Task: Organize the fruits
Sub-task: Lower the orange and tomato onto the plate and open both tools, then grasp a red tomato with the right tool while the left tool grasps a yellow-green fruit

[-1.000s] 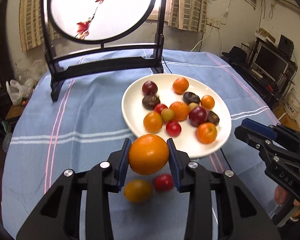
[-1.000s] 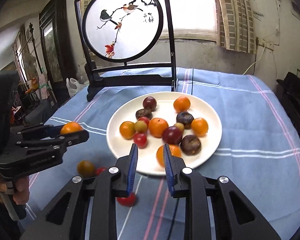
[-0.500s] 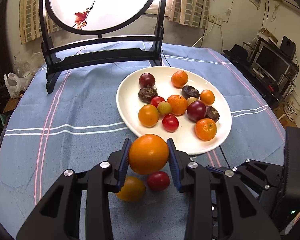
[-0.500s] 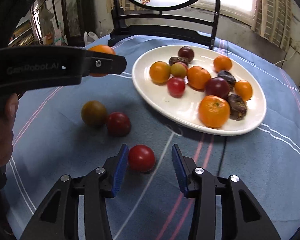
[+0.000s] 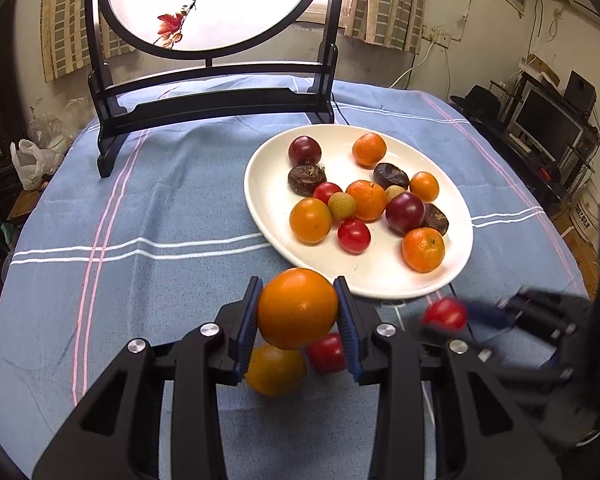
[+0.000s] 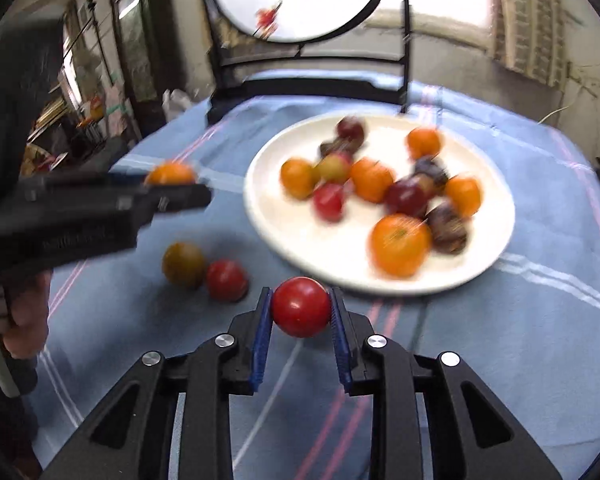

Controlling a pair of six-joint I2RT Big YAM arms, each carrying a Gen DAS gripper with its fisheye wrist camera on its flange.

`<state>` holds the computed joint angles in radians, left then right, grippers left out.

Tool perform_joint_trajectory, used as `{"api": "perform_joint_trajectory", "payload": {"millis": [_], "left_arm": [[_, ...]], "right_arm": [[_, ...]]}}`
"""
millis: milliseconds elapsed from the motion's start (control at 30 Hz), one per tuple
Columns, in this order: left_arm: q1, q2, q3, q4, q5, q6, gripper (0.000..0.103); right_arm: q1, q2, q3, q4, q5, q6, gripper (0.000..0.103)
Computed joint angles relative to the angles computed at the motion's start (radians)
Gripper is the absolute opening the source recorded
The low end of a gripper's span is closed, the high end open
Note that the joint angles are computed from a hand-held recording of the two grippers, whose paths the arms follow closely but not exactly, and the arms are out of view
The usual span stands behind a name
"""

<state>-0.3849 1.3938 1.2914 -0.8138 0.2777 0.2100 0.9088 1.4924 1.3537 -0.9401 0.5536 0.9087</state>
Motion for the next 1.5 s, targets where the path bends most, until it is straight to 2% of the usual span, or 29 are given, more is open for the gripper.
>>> {"api": "perform_joint_trajectory", "payload": {"millis": [100, 200, 300, 467, 500, 533, 567, 600, 667, 800, 1067, 1300, 1500], "left_arm": [[-0.026, 0.030, 0.041, -0.003, -0.017, -0.001, 0.035], [-0.060, 0.075, 0.099, -0.006, -0.042, -0.010, 0.035], [-0.090, 0.138, 0.177, -0.031, -0.063, -0.035, 0.035], [-0.129, 0.234, 0.283, -0.063, -0.122, -0.061, 0.036], [-0.134, 0.245, 0.293, -0.061, -0.132, -0.067, 0.036], [-0.139, 0.253, 0.298, -0.050, -0.151, -0.076, 0.039], [-0.142, 0.255, 0.297, -0.040, -0.168, -0.083, 0.052], [-0.143, 0.251, 0.293, -0.032, -0.181, -0.088, 0.057], [-0.139, 0.224, 0.263, -0.012, -0.163, -0.084, 0.057], [-0.131, 0.164, 0.192, 0.005, -0.184, -0.051, 0.058], [-0.050, 0.028, 0.026, 0.027, -0.098, -0.049, 0.069], [0.055, -0.030, -0.091, 0.053, -0.043, -0.061, 0.069], [0.117, -0.029, -0.130, 0.084, 0.010, -0.035, 0.070]], "right_arm": [[-0.031, -0.034, 0.000, -0.015, 0.047, 0.001, 0.028], [-0.069, -0.040, 0.009, -0.005, 0.095, -0.040, 0.029], [-0.135, -0.040, 0.004, 0.051, 0.082, -0.109, 0.029], [-0.194, -0.012, 0.016, 0.060, 0.066, -0.105, 0.030], [-0.206, -0.009, 0.015, 0.068, 0.055, -0.101, 0.041], [-0.216, -0.012, 0.005, 0.080, 0.057, -0.082, 0.047], [-0.222, -0.016, -0.003, 0.083, 0.067, -0.064, 0.048], [-0.227, -0.025, -0.014, 0.084, 0.064, -0.041, 0.048], [-0.230, -0.055, -0.052, 0.111, 0.030, -0.014, 0.048], [-0.187, -0.085, -0.089, 0.100, 0.053, 0.018, 0.048], [-0.082, -0.092, -0.110, 0.027, 0.052, 0.072, 0.048], [-0.001, -0.039, -0.075, -0.007, 0.032, 0.088, 0.048], [0.025, 0.068, 0.018, -0.041, -0.009, 0.043, 0.048]]}}
